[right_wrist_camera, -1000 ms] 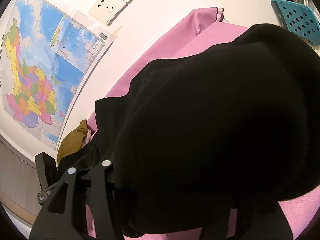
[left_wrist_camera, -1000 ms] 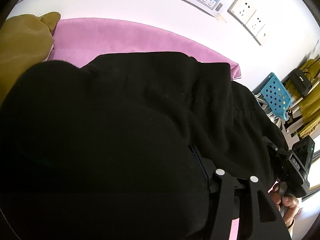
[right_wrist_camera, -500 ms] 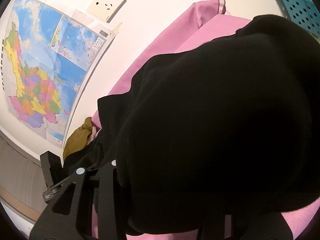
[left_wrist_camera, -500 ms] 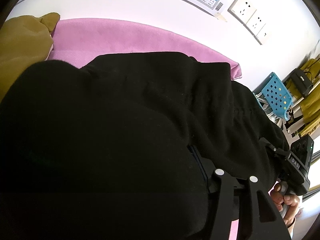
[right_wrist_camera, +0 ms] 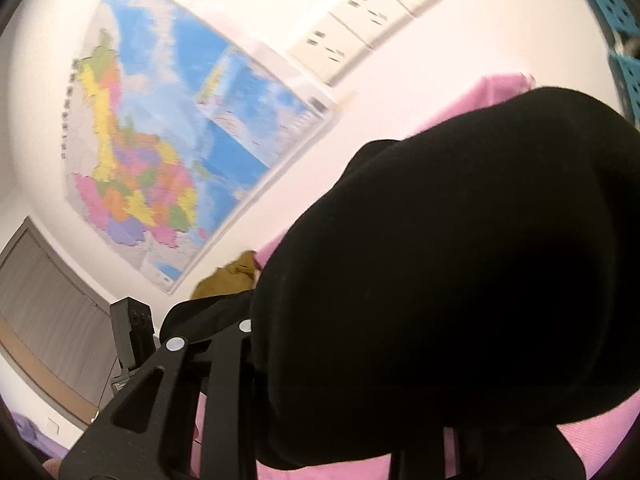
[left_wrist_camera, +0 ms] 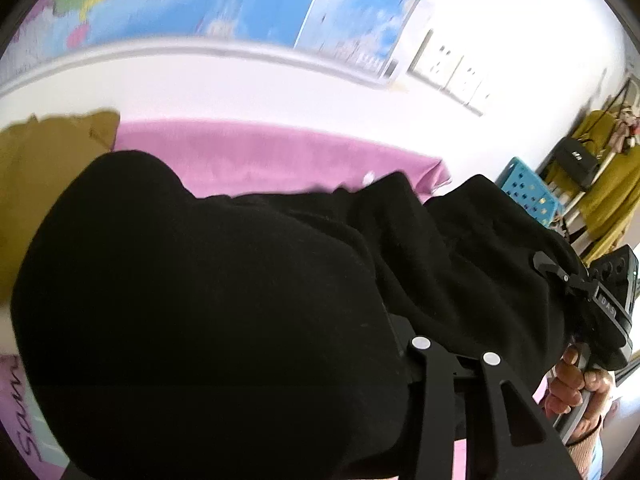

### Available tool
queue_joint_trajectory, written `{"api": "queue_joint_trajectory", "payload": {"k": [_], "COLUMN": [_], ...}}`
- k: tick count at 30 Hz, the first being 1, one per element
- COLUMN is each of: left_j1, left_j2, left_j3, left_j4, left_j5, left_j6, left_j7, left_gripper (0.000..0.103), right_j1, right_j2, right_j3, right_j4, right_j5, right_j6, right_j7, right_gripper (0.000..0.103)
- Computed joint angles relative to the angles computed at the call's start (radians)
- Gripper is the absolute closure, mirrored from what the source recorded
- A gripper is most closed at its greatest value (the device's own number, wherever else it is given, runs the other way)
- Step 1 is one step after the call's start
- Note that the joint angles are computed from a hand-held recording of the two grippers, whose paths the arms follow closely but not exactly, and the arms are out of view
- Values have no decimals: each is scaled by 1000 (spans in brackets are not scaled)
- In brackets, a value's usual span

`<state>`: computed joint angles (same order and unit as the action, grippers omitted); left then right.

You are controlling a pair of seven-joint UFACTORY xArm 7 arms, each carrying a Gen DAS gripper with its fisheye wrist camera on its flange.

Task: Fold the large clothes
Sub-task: 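Carry the black shirt with both grippers onto the mustard and cream clothes stack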

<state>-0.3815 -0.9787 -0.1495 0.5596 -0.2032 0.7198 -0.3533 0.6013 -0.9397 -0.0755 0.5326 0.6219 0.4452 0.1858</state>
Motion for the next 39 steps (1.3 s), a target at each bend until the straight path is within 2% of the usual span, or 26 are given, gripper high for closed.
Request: {"api": "queue_joint_trajectory", "payload": {"k": [8, 15, 22, 23, 26, 28, 31, 35, 37, 39], "left_j1": [27, 91, 201, 222, 271, 311, 369, 463, 517, 578], "left_j2": [-58, -76, -50, -38, 8, 36, 97, 181, 198, 203], "left_j3": [24, 86, 137, 150, 190, 219, 267, 341, 375, 425], "left_j4": [58, 145, 278, 305, 380, 417, 483, 544, 525, 458], "left_j5": [29, 56, 106, 118, 138, 146, 168, 195, 202, 213], "left_j6": [33, 60, 74, 75, 76, 60, 16, -61, -108, -175], "left_j7": [41, 115, 193, 207, 244, 259, 296, 338, 347, 373], "left_gripper": [62, 63, 63, 63, 63, 63, 63, 64, 64, 64], "right_j1": [53, 134, 237, 262, 268, 281, 279, 280, 291, 295], "right_j2": [103, 272, 478, 531, 672, 793, 925, 1166, 1256, 1335], "right_j3": [20, 3, -27, -37, -23, -19, 23, 125, 174, 216], "right_j4": [134, 315, 553, 614, 776, 920, 1081, 1354, 1420, 1449], "right_j5": [-5, 41, 204, 239, 294, 369, 476, 512, 504, 483], "right_j6": [-31, -82, -119, -121, -118, -115, -131, -152, -168, -107], "right_j7": [-36, -128, -327, -376, -429, -483, -571, -648, -650, -610], "right_gripper": [76, 76, 76, 76, 76, 76, 76, 76, 76, 75]}}
